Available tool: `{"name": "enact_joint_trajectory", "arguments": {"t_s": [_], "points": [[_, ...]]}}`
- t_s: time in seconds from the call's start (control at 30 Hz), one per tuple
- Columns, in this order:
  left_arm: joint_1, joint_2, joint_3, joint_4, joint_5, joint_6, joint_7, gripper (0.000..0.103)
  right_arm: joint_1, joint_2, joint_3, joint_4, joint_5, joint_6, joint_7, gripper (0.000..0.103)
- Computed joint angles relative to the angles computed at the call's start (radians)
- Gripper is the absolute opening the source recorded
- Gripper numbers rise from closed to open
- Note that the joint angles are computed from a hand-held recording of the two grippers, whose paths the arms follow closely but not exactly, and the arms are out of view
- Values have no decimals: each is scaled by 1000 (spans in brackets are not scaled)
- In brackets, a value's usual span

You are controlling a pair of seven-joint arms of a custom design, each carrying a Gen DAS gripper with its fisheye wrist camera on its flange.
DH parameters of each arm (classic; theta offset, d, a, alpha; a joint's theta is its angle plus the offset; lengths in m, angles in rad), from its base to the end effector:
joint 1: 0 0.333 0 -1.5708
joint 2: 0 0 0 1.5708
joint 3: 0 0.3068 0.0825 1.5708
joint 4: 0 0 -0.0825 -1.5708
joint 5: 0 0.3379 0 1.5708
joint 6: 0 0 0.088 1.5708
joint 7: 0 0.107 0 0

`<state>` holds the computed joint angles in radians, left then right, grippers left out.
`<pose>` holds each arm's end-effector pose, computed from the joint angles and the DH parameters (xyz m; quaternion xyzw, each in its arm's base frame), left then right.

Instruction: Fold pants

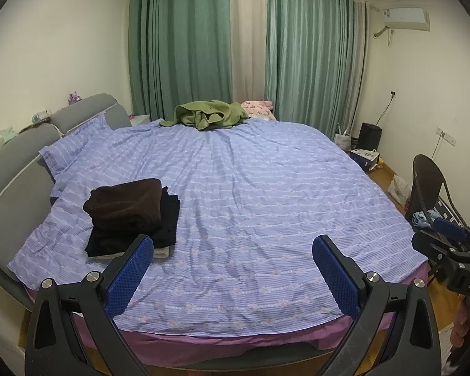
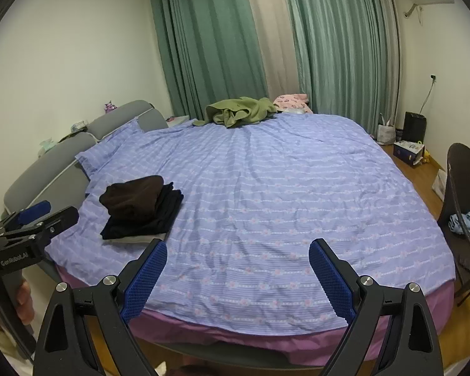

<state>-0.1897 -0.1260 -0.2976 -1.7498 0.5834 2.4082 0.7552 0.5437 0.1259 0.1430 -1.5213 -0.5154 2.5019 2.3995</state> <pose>0.4598 -0.2536 0.6967 -0.6408 0.6189 -0.3209 0.3216 0.4675 0.3786 0.6795 -0.6675 0.5884 -0.2267 0.3962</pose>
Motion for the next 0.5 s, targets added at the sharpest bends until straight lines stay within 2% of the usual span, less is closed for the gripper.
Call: {"name": "enact_joint_trajectory", "arguments": {"t_s": [0.5], "points": [[-6,9,-4,8,18,-20,-32,103,-7,12,-1,23,43,-4,-64,93]]}}
